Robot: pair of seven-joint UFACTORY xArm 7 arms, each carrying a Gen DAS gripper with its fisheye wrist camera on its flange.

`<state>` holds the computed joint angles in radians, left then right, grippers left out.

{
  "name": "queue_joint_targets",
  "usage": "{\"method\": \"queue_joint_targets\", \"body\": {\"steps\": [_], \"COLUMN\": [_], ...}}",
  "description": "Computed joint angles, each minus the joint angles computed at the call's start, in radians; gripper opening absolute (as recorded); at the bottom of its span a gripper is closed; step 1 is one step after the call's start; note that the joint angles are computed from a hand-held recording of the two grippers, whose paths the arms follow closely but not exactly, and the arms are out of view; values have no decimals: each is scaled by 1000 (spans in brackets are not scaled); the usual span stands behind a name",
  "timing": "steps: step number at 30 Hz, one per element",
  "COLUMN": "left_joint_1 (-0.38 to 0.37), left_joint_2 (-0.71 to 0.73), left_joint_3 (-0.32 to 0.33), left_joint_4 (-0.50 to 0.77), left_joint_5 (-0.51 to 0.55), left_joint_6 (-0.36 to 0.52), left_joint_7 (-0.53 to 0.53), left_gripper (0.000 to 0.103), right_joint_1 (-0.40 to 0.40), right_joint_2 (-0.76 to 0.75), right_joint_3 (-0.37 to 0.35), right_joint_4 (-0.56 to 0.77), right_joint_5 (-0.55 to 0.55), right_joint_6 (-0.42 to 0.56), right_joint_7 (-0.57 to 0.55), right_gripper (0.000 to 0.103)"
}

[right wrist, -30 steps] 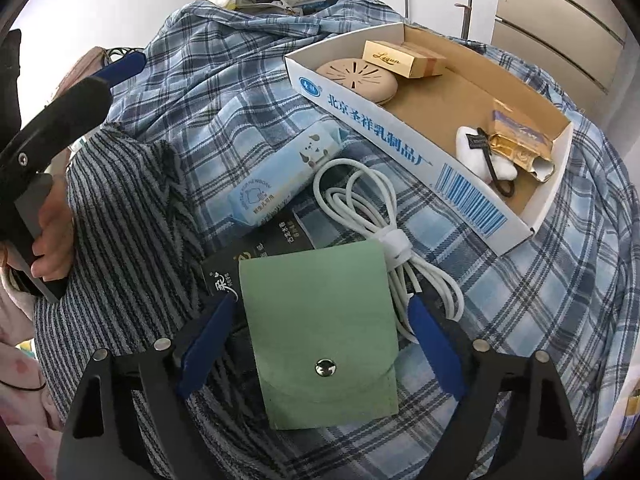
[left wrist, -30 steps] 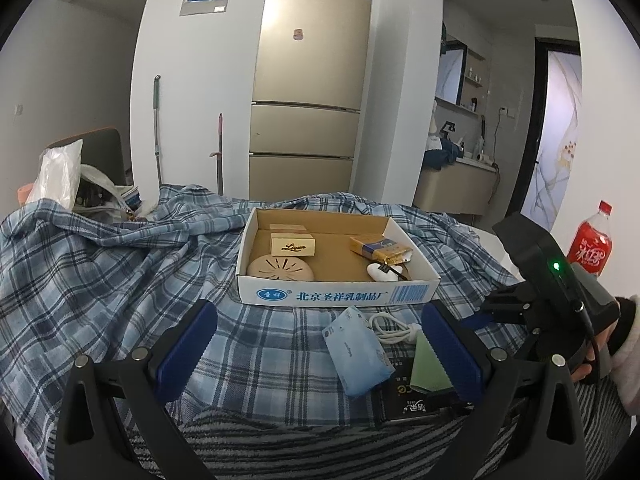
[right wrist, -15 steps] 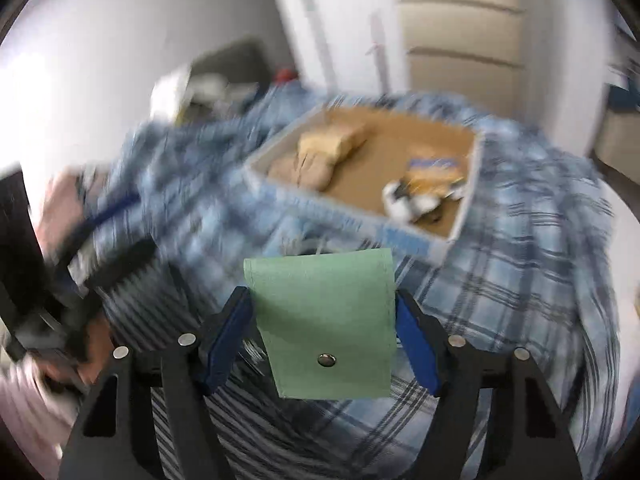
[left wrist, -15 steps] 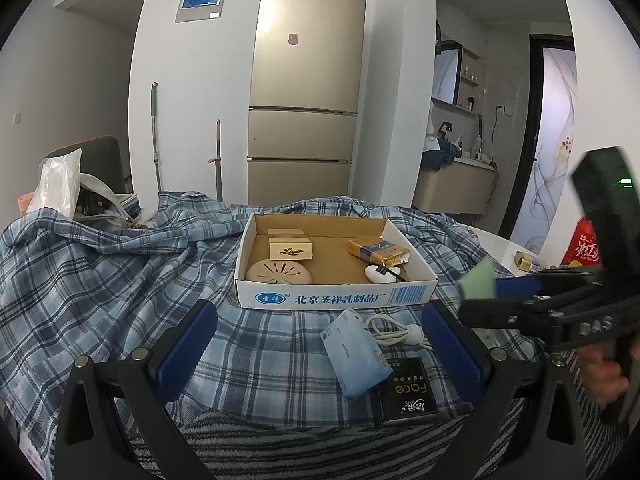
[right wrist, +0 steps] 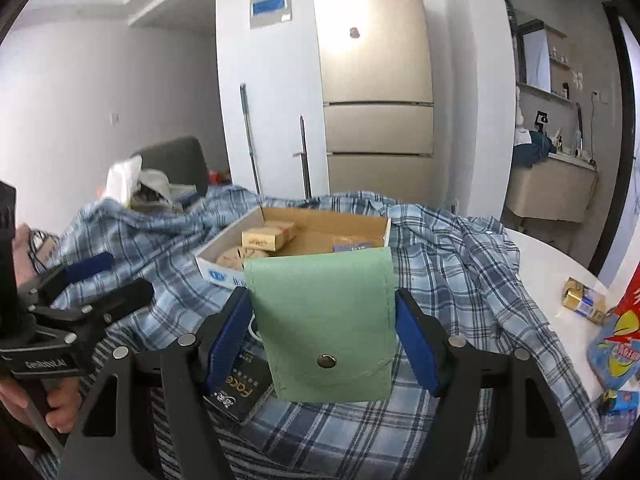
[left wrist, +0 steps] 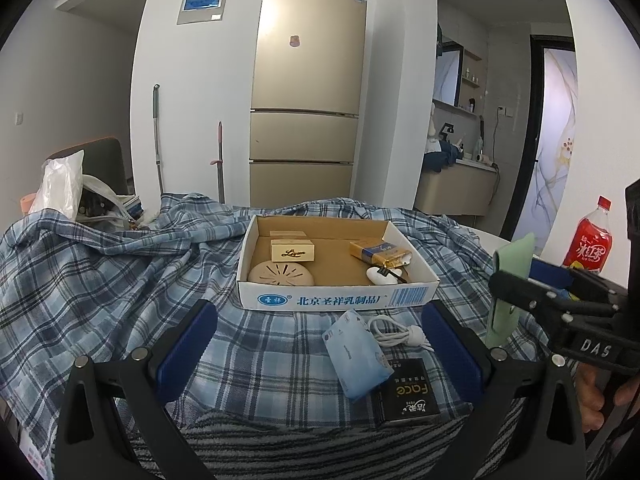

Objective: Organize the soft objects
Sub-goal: 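Grasp the black Face tissue pack with the left tool while the right holds the pouch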

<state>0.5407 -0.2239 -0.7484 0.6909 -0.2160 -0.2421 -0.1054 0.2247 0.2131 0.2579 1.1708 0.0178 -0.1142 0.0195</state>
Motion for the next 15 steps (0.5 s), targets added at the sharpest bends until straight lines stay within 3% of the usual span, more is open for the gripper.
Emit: {"method": "queue_joint_targets", "body": {"steps": [2,5,11,13,15], "left_joint_1": [12,4,19,-2,-82], "left_joint_2": [-1,-2,-2,0,24], "left_joint_3": [-13,-4,-16,6,85], "left_joint_4": [2,-1,2,2,12], "left_joint_5": [-4,-1,7,22,58], "left_joint_6": [1,-2,8,15,35], "left_joint_7": [0,-4,-10,-14,-13], "left_gripper": [103,103,103,103,103], "right_joint_1": [44,48,-23,-20,19], "right_joint_2": [6,9,-3,-5,-12], "right_joint_3": [-49,-45,35,29,-17], "right_joint_4": [7,13,-13,-17,-26], "right_joint_5": [-32,-18,18,24,21], "right_joint_6": [15,36,19,10,-4], "right_joint_7": [32,-1,-39,-34,-14], "right_gripper": [71,71,71,71,71]}}
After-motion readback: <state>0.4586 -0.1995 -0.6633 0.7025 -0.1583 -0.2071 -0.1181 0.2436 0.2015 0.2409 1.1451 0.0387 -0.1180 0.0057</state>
